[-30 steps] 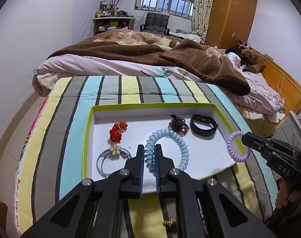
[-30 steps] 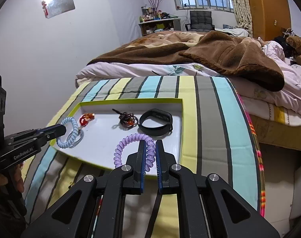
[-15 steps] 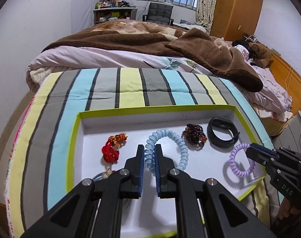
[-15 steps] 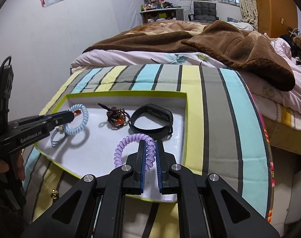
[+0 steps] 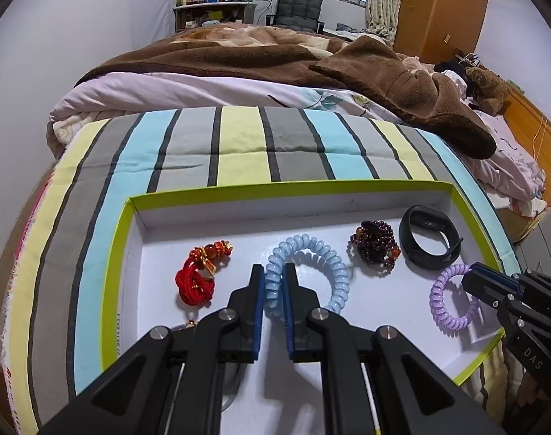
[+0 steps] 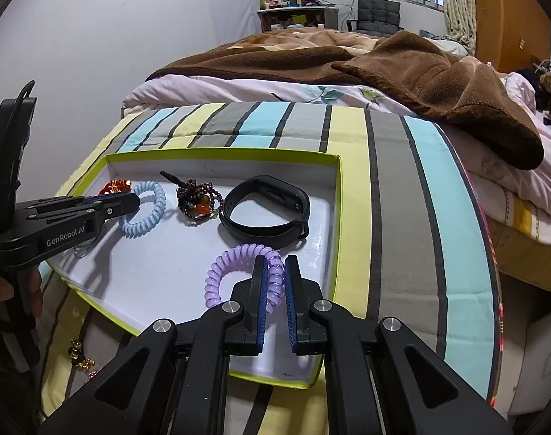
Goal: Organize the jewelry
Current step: 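Carry the blue coil with the left gripper while the right carries the purple coil into the tray, then open both grippers to release the two coil hair ties in the tray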
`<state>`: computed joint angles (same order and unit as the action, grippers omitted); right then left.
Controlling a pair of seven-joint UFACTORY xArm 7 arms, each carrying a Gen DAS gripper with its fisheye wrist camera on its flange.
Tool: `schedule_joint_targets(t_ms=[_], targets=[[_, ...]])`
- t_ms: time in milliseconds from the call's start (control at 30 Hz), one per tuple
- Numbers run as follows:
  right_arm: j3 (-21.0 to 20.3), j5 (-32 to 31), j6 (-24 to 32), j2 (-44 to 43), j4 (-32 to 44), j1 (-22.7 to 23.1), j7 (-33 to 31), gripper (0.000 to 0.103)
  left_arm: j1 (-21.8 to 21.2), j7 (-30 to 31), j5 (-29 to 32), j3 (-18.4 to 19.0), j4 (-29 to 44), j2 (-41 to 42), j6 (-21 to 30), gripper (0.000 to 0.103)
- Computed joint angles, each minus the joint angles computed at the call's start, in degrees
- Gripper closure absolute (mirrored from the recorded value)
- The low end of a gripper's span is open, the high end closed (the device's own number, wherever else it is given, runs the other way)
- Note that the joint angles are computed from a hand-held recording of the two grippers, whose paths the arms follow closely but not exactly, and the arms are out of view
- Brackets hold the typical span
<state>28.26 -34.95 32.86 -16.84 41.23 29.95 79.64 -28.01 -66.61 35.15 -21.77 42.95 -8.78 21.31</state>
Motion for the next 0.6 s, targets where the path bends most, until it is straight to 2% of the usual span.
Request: schedule_joint_targets(t_ms=[400, 500, 567, 600], targets=[[0.15, -0.73, 0.86, 0.38, 0.44, 0.08, 0.76, 0.093, 0.37, 0.75, -1.66, 0.44, -0.81, -0.12, -2.60, 0.091], [0.11, -1.17, 0.81, 0.60, 0.54, 0.06, 1.18, 0.093, 0.69, 0.30, -1.30, 0.10, -0.99, -0.15, -3.10, 0.086], [0.06, -1.35, 0.87, 0.73, 0.64, 0.11, 1.39, 0.093, 0.79, 0.06, -1.23, -0.02, -1.02, -0.20, -3.27, 0.072], [-0.04, -1.35, 0.74, 0.70, 0.57, 0.17, 1.45, 0.092, 0.82, -0.13, -1.24, -0.09, -1.07, -0.31, -3.29, 0.070]])
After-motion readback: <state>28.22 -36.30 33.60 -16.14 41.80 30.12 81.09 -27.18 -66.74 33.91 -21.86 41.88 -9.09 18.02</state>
